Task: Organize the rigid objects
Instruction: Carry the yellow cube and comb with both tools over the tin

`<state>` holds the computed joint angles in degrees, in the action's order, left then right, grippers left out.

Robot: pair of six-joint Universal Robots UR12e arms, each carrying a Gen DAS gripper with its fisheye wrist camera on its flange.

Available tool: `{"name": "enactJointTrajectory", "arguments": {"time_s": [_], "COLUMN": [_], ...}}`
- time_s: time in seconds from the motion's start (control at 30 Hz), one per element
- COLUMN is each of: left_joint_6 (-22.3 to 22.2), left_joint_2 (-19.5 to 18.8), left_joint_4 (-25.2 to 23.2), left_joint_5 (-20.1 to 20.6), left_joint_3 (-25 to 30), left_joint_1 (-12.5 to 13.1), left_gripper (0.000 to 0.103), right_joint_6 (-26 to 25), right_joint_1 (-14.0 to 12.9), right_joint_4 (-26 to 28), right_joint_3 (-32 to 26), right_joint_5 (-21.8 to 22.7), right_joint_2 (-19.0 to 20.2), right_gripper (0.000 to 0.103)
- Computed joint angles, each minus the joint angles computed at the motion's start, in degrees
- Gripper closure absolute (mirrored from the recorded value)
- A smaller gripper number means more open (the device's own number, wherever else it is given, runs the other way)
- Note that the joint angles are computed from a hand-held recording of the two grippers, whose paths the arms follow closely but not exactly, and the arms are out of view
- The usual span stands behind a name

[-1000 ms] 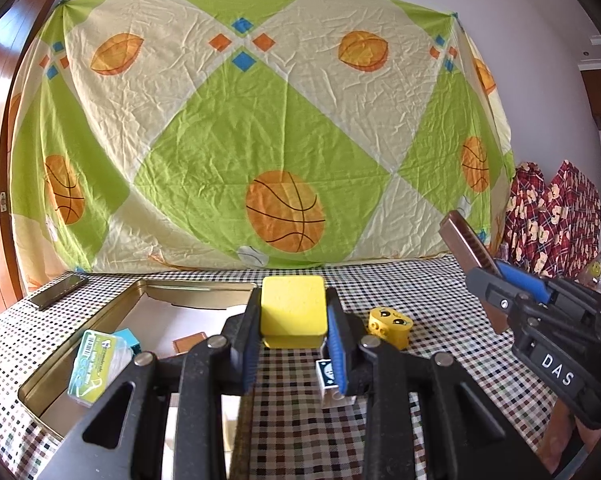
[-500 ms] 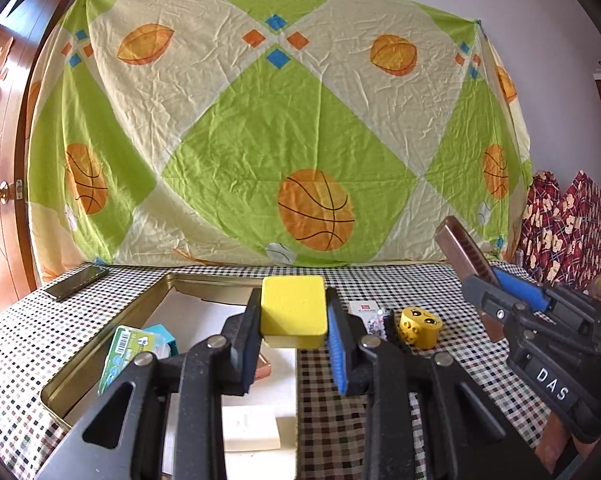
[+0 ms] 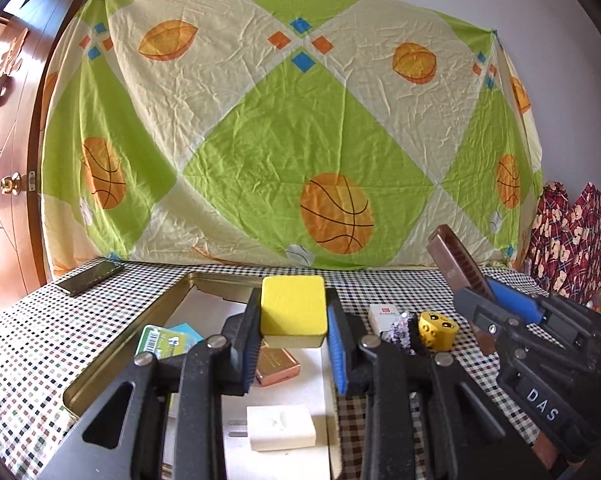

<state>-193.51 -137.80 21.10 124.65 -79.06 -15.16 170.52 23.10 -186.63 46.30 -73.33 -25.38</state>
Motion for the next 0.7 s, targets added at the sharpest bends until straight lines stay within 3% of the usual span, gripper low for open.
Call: {"name": "enactJointTrajectory", "arguments": {"time_s": [0.7], "left_joint_6": [-1.64], "left_joint_2": [1.55], "left_joint_4": [0.39], "left_joint_5": [1.62], "left_joint_3": [-2.91], "left_joint_1": [1.20], "left_gripper": [0.075], "right_joint_6": [-3.02], "right_joint_1": [1.52], "right_joint_4": [2.61], "right_joint_3": [-1.96], "right_joint_5": [1.95], "right_joint_2": [0.86], "right_gripper": [0.076]}}
